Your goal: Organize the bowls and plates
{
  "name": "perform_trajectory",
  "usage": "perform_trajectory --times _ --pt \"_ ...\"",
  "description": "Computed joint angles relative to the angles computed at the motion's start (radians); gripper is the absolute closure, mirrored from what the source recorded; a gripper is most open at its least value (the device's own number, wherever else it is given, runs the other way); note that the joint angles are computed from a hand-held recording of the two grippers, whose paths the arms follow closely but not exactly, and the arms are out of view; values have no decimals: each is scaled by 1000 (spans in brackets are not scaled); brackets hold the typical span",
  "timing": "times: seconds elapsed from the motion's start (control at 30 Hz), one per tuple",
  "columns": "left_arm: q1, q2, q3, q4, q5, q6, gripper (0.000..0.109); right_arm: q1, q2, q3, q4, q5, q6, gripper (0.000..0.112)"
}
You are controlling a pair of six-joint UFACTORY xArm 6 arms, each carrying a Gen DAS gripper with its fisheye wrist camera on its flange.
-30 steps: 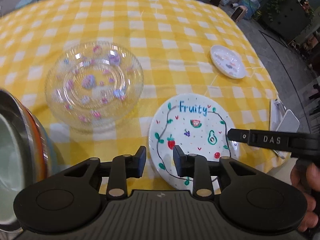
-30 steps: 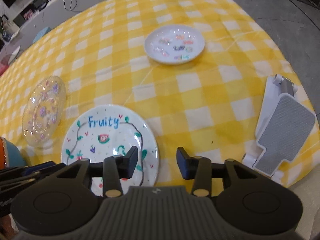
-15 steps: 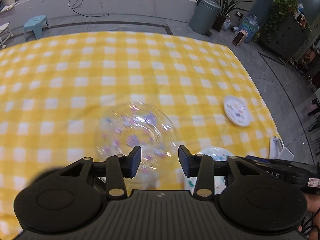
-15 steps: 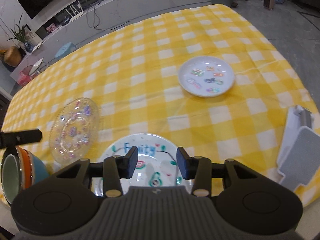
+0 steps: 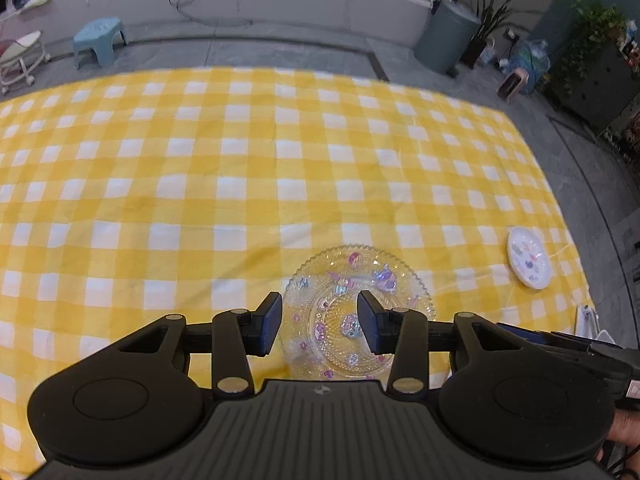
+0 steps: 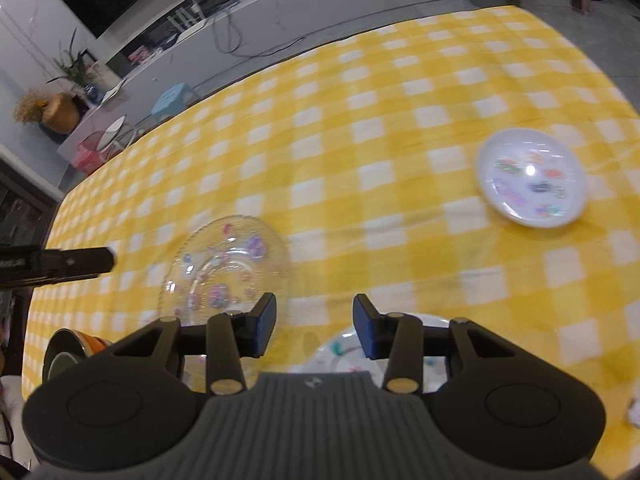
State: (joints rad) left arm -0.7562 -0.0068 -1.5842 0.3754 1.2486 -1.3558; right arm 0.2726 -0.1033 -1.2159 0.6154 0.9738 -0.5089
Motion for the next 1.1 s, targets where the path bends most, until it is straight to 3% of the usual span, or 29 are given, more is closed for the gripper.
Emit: perform_trajectory --times 0.1,0.3,0.5,0.87,1.1 --pt "36 18 -10 -80 4 47 59 19 28 -16 -4 8 11 70" --pt "67 92 -95 -144 88 148 59 36 85 -57 15 27 32 70" --pt "127 56 -10 -265 20 107 59 57 138 -101 15 32 44 70" --pt "145 117 -61 -302 76 162 60 72 197 -146 26 38 64 70" --pt "155 122 -56 -318 70 173 69 68 219 -162 47 42 66 76"
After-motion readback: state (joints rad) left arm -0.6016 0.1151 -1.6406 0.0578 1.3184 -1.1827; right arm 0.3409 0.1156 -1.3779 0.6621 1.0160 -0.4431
